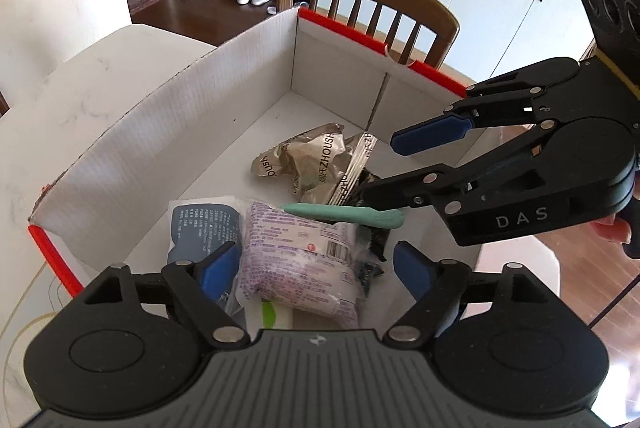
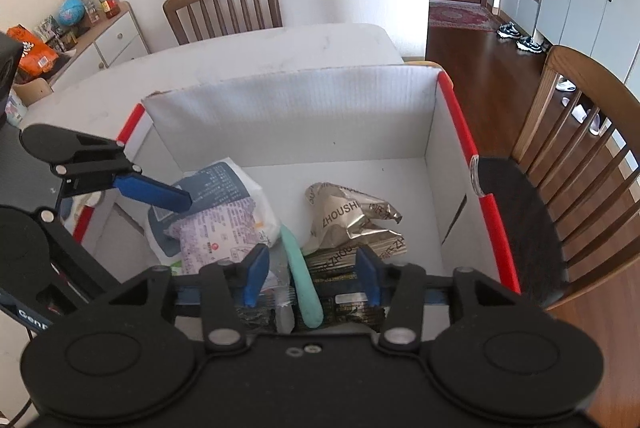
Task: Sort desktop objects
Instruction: 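Open the right tool releasing the toothbrush while the left tool releases the bread bag in the box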
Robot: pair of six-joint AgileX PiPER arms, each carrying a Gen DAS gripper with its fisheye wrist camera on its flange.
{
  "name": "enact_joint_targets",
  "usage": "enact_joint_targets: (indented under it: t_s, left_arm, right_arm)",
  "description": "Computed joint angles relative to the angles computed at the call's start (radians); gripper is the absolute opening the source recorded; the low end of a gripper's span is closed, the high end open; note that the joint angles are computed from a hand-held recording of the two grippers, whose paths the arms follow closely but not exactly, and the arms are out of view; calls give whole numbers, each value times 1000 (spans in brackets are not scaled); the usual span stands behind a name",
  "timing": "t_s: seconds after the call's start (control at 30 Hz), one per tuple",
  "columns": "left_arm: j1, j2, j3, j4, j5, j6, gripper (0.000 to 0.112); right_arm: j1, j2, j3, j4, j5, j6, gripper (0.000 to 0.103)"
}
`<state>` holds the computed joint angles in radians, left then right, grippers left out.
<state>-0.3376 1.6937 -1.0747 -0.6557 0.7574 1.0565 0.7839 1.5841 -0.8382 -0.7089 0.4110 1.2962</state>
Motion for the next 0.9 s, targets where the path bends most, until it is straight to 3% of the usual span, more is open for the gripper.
enact_joint_targets:
  t_s: [0.07,0.27,0.37,0.6,0.7,0.9]
  left_arm:
    - [7,-21,19,-14,-2,11,87]
    - [37,-93,82,-68,-12,53,90]
    - [62,-129,110,-98,-9,73,96]
    - [119,-217,186,-171,0,148,100]
    - [149,-275,239,-212,-17,201,101]
    - [263,-360,312,-296,33,293,101]
  right_arm:
    - [12,-10,2,-24,9,29,63]
    - [61,-47,5,-94,46,109,68]
    - [85,-59,3,-116,62,141,74]
    - [160,-83,-1,-187,122,261,84]
    - [204,-91,-6,-239,172,332,91]
    - [291,-78,-40,-277,264,419,94]
